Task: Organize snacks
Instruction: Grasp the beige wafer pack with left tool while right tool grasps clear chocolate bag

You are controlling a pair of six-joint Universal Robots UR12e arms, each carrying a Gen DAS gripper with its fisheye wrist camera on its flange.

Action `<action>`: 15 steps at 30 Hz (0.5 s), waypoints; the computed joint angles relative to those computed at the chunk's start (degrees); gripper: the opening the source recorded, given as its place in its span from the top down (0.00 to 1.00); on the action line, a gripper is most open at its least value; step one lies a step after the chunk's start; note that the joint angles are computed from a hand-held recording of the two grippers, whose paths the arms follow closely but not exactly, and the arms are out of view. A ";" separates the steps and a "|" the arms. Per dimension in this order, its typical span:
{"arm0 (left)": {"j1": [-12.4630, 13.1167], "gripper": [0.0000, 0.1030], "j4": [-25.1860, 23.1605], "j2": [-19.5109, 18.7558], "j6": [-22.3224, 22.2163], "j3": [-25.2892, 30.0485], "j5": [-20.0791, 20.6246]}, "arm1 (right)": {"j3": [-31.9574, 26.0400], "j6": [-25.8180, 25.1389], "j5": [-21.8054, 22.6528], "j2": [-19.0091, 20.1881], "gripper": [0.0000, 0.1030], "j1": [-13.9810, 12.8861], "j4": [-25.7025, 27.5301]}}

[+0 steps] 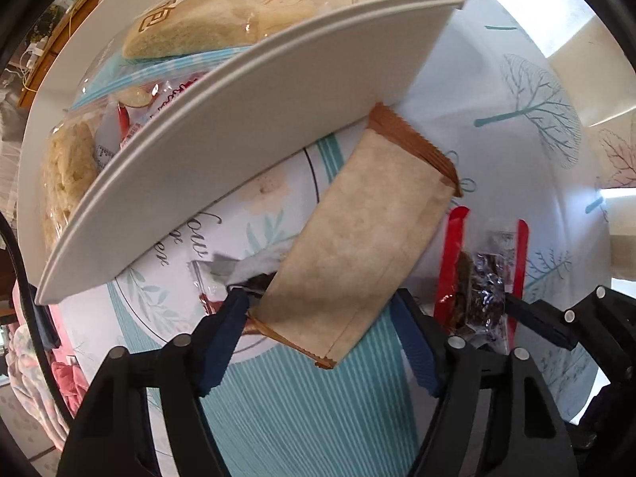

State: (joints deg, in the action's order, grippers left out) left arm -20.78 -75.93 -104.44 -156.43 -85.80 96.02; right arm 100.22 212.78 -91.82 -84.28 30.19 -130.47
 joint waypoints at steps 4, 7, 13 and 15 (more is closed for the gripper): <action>0.65 0.33 -0.64 1.13 -3.13 -1.37 -1.17 | 0.50 5.05 2.69 -0.82 0.88 -0.83 1.28; 0.98 0.35 -1.48 2.04 -4.12 -2.20 -1.07 | 0.10 6.44 3.42 -1.10 0.91 -1.20 3.69; 2.10 0.36 -1.80 5.04 -5.62 -4.63 -2.86 | -0.08 9.43 6.17 -1.78 0.93 -2.45 6.76; 2.45 0.39 -1.80 6.17 -6.38 -5.54 -3.38 | -0.19 8.81 7.24 -2.24 0.94 -3.30 8.24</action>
